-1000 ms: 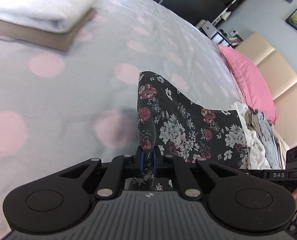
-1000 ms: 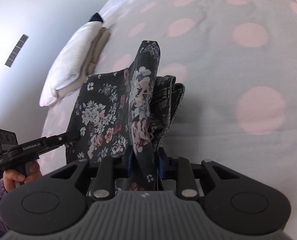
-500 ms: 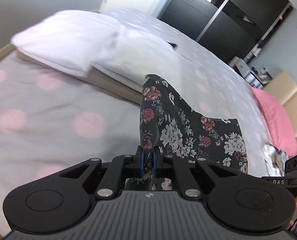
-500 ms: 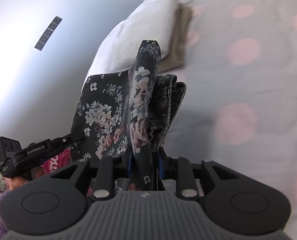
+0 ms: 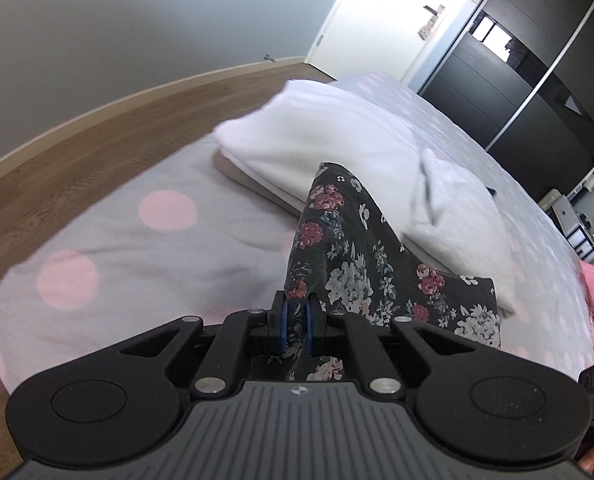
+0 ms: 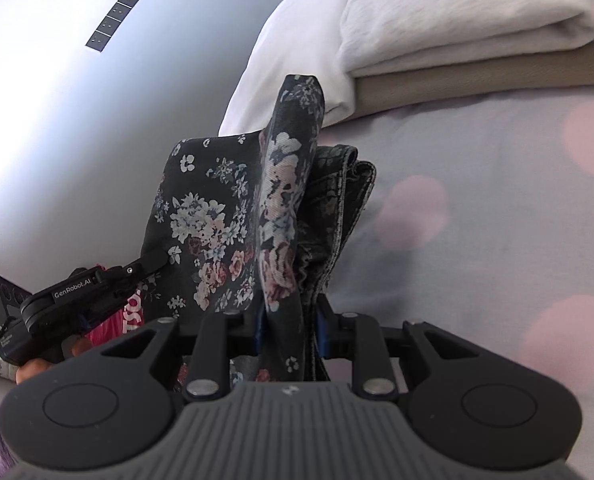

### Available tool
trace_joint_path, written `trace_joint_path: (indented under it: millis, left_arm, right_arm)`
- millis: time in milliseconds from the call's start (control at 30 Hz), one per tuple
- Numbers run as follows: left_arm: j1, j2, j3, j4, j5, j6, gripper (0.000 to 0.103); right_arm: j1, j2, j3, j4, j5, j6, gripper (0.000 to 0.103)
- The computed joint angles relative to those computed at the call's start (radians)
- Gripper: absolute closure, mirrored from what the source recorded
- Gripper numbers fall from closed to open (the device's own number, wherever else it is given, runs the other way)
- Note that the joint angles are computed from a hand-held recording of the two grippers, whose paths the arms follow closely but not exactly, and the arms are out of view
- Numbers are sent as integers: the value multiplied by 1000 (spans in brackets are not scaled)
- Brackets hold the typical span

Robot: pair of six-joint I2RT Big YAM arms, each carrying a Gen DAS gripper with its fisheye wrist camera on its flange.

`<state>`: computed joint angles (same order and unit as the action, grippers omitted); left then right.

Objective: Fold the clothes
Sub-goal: 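Carry the pants bundle with both grippers toward the bed corner, then lower the pants bundle onto the bed and open both grippers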

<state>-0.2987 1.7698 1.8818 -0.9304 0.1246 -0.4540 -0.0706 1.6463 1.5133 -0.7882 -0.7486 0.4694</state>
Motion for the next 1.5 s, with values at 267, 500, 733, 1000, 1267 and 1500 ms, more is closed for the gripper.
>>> trace_joint_path:
  millis: [267,500,733,1000,1267,1500]
  left_arm:
    - [101,87,53,8,-1,53,96]
    - [129,173,107,5,-42,85,96]
    - [129,210,102,22,-82,80,96]
    - [101,132,56,31,-209,65,79]
    - [-11,-67,-144,35,-275,105,76]
    - [-100,-119,-318,178,-299,39,76]
  right_arm:
    - [114,88,10,180,61,183,77]
    - [185,151,17,266,128,270,77]
    - [195,184,28,270,166,227,76]
    - [151,166,78,117,157,52,61]
    - [101,116,157,60,260,-293,93]
    - [163,181,249,114,307,-414,94]
